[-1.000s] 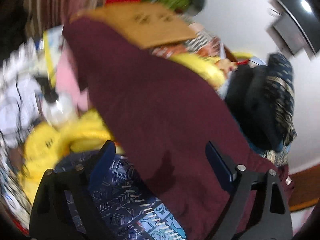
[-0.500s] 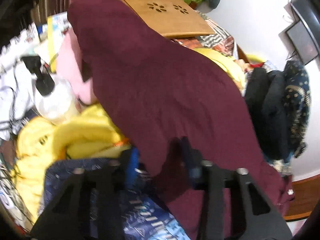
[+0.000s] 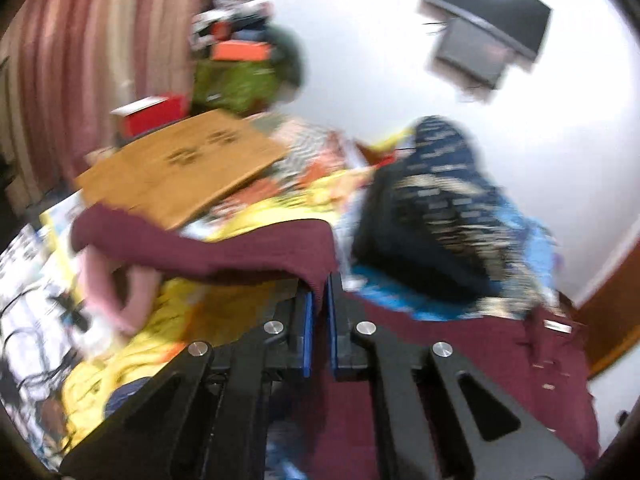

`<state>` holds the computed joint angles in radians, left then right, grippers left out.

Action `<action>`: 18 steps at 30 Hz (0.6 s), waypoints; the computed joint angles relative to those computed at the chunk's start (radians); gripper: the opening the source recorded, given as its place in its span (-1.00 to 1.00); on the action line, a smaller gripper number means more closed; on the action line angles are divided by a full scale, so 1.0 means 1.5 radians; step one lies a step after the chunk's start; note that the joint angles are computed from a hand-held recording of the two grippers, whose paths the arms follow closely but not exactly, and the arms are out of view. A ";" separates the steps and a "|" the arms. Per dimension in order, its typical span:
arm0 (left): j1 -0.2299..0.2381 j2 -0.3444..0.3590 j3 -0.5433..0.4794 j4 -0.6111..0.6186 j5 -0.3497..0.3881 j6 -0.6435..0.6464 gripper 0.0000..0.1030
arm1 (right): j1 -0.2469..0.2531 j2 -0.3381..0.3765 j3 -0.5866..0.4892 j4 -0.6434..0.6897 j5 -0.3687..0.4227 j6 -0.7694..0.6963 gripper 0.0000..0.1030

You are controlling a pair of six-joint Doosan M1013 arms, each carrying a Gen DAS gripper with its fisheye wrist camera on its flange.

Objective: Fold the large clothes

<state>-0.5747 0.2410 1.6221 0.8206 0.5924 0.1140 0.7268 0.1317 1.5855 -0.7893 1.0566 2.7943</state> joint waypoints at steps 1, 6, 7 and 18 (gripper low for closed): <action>-0.006 0.001 -0.007 -0.004 -0.011 0.021 -0.90 | 0.001 -0.003 0.004 -0.004 -0.002 0.001 0.99; -0.037 0.018 -0.049 -0.081 -0.049 0.166 -0.91 | 0.001 -0.016 0.022 -0.012 -0.015 0.000 0.99; -0.040 0.021 -0.054 -0.106 -0.064 0.192 -0.91 | 0.000 -0.020 0.026 -0.012 -0.021 -0.006 0.99; -0.096 0.081 -0.127 -0.390 -0.032 0.559 -0.91 | -0.004 -0.037 0.054 -0.013 -0.017 -0.019 0.99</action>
<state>-0.7192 0.3632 1.4315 0.2350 0.5439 0.9528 0.7206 0.0764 1.6660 -0.8094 1.0314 2.7656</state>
